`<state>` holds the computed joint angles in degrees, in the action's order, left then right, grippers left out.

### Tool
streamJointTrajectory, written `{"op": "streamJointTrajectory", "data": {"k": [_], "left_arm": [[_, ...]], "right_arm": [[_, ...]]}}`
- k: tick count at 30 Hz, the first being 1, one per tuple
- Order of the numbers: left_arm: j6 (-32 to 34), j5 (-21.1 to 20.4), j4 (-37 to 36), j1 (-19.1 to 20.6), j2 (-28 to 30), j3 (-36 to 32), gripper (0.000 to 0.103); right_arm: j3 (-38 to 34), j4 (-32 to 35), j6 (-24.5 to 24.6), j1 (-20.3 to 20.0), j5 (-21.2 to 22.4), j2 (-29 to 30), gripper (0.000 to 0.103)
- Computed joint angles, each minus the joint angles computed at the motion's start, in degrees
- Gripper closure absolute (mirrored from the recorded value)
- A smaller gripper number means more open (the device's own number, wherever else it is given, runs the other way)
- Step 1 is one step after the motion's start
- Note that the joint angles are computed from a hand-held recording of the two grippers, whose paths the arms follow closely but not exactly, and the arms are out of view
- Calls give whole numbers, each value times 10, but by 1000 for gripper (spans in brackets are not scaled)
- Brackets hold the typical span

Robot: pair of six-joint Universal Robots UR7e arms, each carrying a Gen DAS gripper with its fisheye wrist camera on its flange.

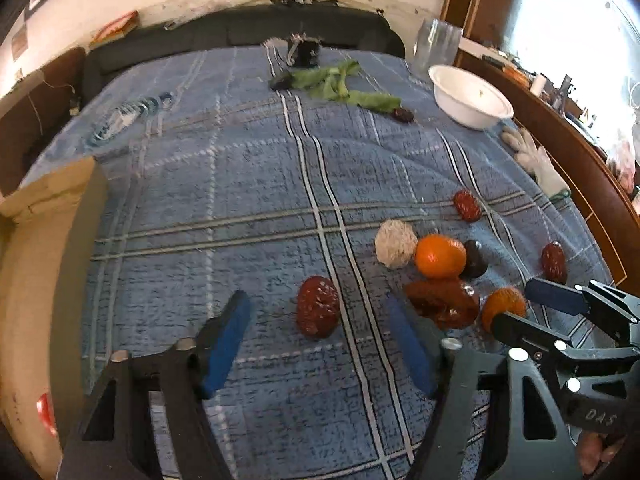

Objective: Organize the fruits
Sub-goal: 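Move both tools back over the remaining fruits, then grasp a dark red date with left tool while right tool grasps a mandarin, then carry date and mandarin into the cardboard box and open both tools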

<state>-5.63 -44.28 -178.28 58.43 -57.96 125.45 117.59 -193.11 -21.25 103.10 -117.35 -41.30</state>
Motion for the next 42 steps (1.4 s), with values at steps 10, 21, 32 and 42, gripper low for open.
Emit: {"op": "streamJointTrajectory", "data": {"k": [10, 21, 32, 42], "left_arm": [[14, 7, -18, -5, 4, 4, 83], [-37, 0, -25, -33, -76, 73, 83], [-104, 90, 66, -33, -279, 147, 83], [-135, 159, 175, 54, -357, 127, 82]], "right_arm": [[-5, -19, -16, 7, -1, 21, 68], [35, -42, -11, 28, 15, -6, 69], [18, 15, 20, 101, 83, 8, 69], [-94, 120, 44, 165, 154, 104, 68]]}}
